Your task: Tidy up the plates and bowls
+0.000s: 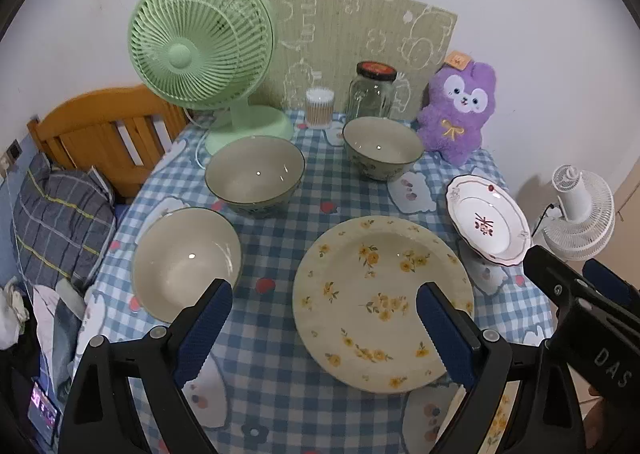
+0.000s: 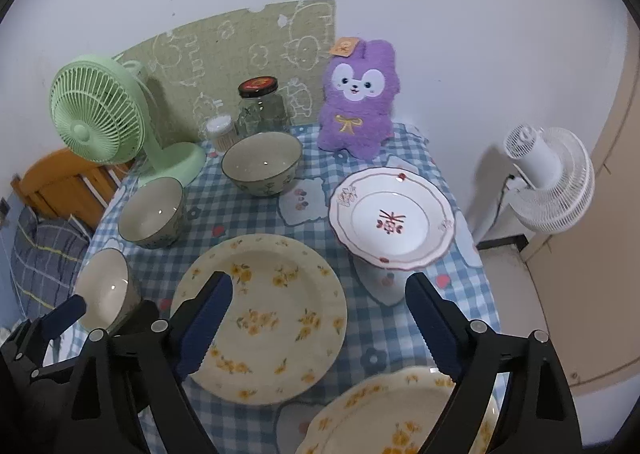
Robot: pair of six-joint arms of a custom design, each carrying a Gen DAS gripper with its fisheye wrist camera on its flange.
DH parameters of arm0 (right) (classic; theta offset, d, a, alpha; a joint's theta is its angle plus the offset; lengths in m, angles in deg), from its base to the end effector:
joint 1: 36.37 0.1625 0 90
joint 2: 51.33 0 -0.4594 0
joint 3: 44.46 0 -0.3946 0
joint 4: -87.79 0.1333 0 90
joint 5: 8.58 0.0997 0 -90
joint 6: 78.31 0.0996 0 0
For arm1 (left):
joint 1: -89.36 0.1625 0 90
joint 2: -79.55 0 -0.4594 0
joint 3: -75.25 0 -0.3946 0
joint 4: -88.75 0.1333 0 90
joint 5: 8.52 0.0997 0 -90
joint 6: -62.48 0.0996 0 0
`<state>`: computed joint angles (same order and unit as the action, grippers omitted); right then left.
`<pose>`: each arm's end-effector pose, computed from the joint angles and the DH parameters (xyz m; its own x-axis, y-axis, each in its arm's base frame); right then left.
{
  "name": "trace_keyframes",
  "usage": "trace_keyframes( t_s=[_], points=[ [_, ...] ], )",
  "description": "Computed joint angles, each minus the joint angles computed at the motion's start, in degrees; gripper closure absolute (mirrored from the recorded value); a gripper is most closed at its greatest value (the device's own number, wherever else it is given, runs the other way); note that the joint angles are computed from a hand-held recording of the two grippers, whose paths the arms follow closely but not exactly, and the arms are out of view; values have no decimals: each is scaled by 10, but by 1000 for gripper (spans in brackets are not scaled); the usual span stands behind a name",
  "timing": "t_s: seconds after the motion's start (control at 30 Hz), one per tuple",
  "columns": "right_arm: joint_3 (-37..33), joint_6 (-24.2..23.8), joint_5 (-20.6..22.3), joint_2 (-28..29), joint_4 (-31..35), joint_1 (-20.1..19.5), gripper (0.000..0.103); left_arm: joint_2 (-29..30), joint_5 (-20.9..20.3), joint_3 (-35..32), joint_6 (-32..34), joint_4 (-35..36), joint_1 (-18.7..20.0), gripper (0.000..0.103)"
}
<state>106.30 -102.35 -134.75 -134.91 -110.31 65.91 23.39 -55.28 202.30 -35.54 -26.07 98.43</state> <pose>0.1435 -0.3090 0.2599 -0.7300 -0.1126 0.6741 -0.5016 0.7582 -0.4165 -0.3651 -0.2624 0.0491 -0.7304 -0.2195 -0.6468 0.2731 0.7741 -0.5711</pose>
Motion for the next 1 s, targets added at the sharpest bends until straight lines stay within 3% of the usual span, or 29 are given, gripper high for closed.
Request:
trace_keyframes(
  t_s=[0.43,1.0],
  points=[
    [-22,-68,52,100,-91,-76,12,59,7,-6,42,-80,66,9],
    [-55,-91,81,184,-89,-139,12,125,-5,-14,63,-127,131,9]
  ],
)
